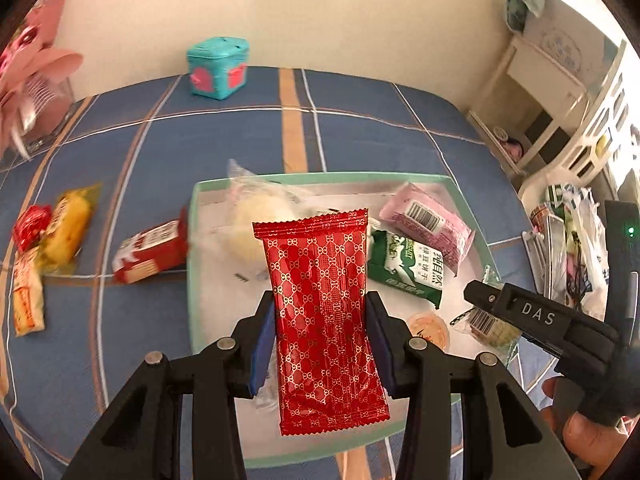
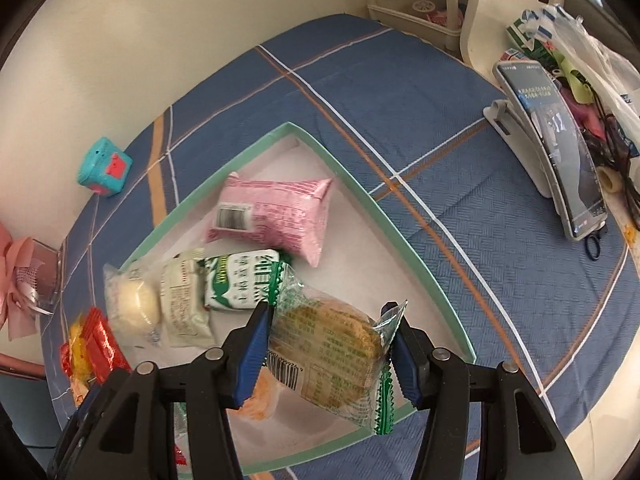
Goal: Organize snacks
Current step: 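Lower both held snacks into the white tray and open both grippers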
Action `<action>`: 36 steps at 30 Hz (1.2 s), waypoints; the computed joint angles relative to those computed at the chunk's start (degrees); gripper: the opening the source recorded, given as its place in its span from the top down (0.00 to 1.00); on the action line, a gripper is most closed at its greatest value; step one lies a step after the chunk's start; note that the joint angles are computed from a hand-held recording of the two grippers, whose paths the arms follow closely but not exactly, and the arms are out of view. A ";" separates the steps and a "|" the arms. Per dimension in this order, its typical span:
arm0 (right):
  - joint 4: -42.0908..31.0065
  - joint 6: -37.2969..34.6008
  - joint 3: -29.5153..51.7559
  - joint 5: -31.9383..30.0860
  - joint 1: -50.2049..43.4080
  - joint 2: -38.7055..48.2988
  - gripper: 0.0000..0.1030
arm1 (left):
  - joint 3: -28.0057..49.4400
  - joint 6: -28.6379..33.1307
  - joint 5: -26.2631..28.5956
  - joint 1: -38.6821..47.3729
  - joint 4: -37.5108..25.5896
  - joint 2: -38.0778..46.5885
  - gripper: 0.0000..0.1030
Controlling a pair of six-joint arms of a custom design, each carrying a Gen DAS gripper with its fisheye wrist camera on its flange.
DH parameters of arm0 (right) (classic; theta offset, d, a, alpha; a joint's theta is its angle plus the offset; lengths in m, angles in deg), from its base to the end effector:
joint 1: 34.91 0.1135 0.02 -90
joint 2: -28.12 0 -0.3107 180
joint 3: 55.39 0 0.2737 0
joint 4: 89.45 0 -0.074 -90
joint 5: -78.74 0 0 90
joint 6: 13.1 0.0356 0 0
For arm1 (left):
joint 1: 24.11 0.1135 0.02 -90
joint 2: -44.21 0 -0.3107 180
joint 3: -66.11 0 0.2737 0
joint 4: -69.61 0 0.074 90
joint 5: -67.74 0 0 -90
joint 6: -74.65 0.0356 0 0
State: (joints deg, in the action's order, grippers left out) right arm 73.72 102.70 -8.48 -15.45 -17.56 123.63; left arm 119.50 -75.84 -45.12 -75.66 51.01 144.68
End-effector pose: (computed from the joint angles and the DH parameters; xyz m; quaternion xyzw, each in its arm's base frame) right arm 0.2630 0.0849 0.1179 0.0642 0.9744 0.1114 0.1846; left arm 0.2016 -0.2317 0.1213 -0.1163 0.9520 -0.0629 0.2760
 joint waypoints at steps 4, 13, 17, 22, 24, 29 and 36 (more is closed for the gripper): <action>0.55 -0.51 0.61 -0.52 -0.78 2.87 0.42 | 2.39 1.54 1.12 0.86 0.52 3.72 0.56; 1.36 -0.48 2.64 -0.01 -0.04 7.79 0.41 | 4.15 2.69 3.71 3.14 1.94 7.57 0.56; 1.67 -0.17 2.24 1.38 0.82 7.16 0.37 | 4.74 2.63 4.02 3.02 1.14 7.92 0.54; 1.43 0.08 2.17 1.78 1.04 6.52 0.30 | 4.61 3.18 3.46 2.59 -0.41 5.37 0.43; 1.23 0.06 2.02 1.91 1.28 5.42 0.28 | 4.33 2.70 3.47 2.60 -1.58 4.02 0.43; 0.40 -0.46 1.02 4.87 2.69 1.31 0.22 | 2.31 -0.43 3.78 3.23 -4.86 0.00 0.42; -0.99 -0.61 -0.16 7.48 6.39 -2.42 0.22 | -1.22 -4.02 3.17 3.51 -8.59 -4.58 0.37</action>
State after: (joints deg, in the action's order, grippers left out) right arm 72.73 102.09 -8.64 -7.97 -11.17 121.21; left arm 118.27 -79.87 -41.96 -72.15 42.42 140.10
